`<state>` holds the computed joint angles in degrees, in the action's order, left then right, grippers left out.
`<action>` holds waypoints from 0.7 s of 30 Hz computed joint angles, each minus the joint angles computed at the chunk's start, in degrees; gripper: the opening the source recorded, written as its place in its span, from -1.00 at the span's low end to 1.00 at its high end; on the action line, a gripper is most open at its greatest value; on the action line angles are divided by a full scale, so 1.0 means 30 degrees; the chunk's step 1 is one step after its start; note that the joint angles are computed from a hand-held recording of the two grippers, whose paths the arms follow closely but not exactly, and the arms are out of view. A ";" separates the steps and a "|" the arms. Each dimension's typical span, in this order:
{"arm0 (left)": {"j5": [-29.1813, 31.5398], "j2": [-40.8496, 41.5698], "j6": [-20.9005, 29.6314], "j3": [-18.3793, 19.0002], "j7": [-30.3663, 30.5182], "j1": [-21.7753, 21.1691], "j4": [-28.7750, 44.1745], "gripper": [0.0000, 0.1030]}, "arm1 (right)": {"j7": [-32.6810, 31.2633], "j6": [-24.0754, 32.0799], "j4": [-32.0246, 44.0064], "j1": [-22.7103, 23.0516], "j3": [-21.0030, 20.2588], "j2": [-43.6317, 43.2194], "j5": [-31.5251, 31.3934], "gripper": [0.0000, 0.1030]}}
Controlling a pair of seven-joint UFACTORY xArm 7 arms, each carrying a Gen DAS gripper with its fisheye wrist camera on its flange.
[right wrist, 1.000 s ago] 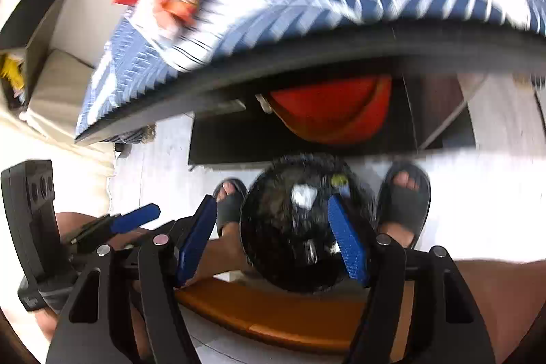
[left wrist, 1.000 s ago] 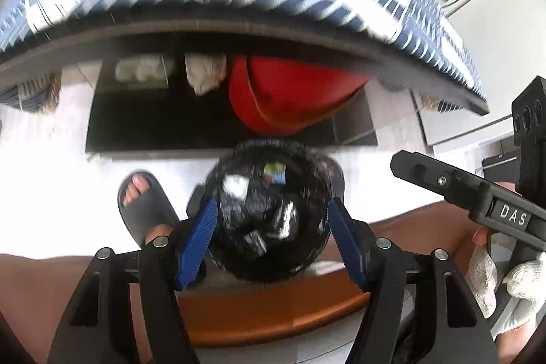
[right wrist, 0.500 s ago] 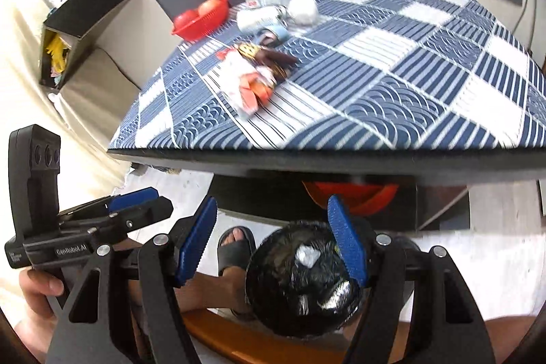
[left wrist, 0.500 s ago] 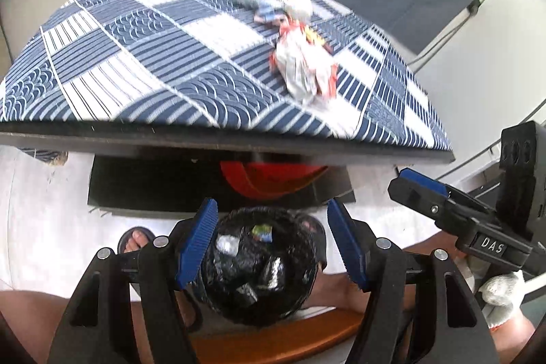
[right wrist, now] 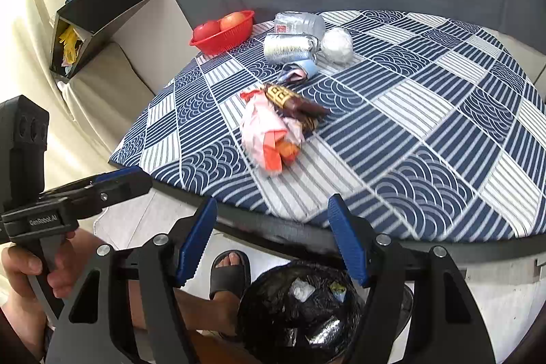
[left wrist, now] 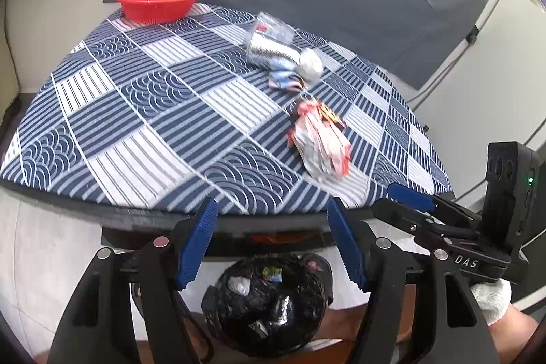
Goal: Collect trash
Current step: 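Move both tools back over the table toward the brown box and pink wrapper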
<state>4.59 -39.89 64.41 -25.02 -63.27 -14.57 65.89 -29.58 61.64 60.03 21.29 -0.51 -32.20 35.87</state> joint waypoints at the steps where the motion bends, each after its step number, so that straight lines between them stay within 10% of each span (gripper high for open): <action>1: 0.0064 0.0012 -0.0054 0.0115 0.0105 0.0034 0.0014 0.26 | 0.0021 -0.0087 0.0173 0.0039 0.0046 0.0278 0.0066 0.31; 21: 0.1003 0.0265 -0.0118 0.1740 0.2336 0.1619 0.0461 0.26 | 0.0806 -0.0892 0.2985 0.0113 0.1419 0.4510 0.0385 0.32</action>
<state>7.60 -39.10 64.06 -19.80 -56.26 -9.71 67.27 -27.16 58.97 68.98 21.63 3.74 -18.67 37.03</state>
